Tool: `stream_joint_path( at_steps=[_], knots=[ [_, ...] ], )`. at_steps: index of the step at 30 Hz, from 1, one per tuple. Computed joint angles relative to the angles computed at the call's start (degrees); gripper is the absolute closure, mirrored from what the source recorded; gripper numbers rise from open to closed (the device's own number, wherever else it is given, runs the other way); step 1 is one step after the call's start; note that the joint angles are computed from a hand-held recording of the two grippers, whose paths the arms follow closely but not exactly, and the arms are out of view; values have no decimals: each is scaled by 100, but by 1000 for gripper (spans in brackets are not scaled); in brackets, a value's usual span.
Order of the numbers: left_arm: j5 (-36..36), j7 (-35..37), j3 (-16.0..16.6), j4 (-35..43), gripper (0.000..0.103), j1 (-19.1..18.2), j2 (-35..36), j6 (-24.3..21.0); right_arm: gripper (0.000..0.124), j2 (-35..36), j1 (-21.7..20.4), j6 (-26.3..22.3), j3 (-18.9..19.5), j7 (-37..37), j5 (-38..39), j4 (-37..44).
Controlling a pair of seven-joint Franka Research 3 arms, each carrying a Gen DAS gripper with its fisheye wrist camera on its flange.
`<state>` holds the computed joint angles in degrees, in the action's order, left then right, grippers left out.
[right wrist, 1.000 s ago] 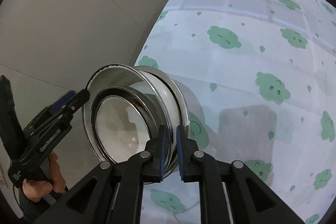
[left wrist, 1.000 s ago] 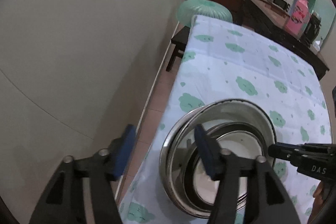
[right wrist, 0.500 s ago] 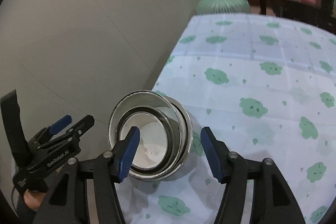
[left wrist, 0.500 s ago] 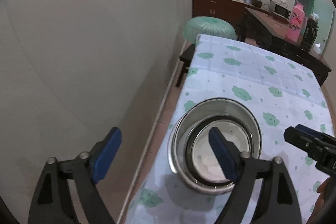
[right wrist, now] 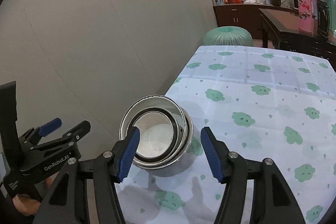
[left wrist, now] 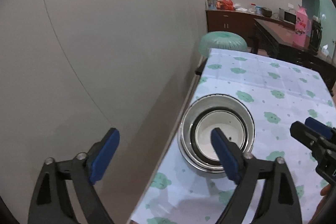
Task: Organize plates and bowls
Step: 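Open both tools and withdraw them from the bowl stack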
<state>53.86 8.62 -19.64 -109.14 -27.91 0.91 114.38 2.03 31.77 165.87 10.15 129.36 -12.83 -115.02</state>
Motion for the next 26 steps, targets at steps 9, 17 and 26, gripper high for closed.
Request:
stream_joint_path(
  at_steps=[9, 17, 26],
  knots=[
    [46, -376, -49, -232, 0, -23, -290, 490, 61, -439, -178, 345, 156, 138, -18, -526],
    [292, -462, -175, -73, 0, 15, -192, 569, 61, -584, -374, 434, 298, 109, 103, -682],
    [135, -254, -100, 62, 0, -75, -70, 551, 51, -618, -504, 380, 369, 391, -135, -696]
  ],
)
